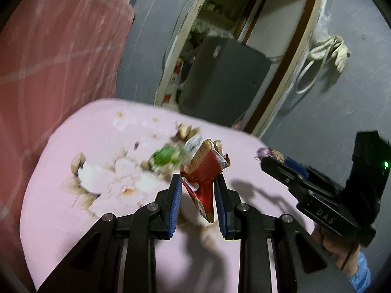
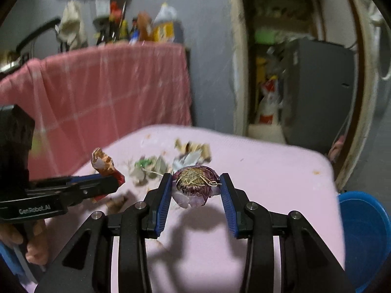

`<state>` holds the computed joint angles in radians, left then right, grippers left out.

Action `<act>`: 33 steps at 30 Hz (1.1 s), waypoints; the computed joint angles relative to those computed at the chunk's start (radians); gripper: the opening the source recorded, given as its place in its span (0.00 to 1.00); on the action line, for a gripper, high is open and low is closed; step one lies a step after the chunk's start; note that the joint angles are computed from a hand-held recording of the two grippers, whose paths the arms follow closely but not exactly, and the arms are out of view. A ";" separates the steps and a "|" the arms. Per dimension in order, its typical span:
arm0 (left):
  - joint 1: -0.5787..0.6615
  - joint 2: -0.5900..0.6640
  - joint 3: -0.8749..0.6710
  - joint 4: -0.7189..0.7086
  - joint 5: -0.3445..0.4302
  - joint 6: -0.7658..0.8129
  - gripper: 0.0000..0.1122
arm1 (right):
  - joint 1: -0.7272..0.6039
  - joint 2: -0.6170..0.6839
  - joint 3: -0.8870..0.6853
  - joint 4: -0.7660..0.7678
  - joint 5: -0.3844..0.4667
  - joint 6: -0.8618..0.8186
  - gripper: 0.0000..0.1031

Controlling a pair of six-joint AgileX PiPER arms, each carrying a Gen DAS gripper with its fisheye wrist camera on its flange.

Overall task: Collect trash
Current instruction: 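Lift the red wrapper and purple ball and carry both over the bucket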

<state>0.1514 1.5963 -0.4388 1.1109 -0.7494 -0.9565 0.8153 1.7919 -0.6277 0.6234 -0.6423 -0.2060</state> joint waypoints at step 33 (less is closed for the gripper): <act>-0.844 -0.010 -0.155 -1.101 -0.030 0.755 0.21 | -0.048 -0.537 0.541 0.346 -0.553 -0.025 0.36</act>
<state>-0.6924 1.5861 -0.5935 0.0103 -0.7790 -0.2011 0.7672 1.2551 -0.0866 0.9690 -1.1952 -0.2310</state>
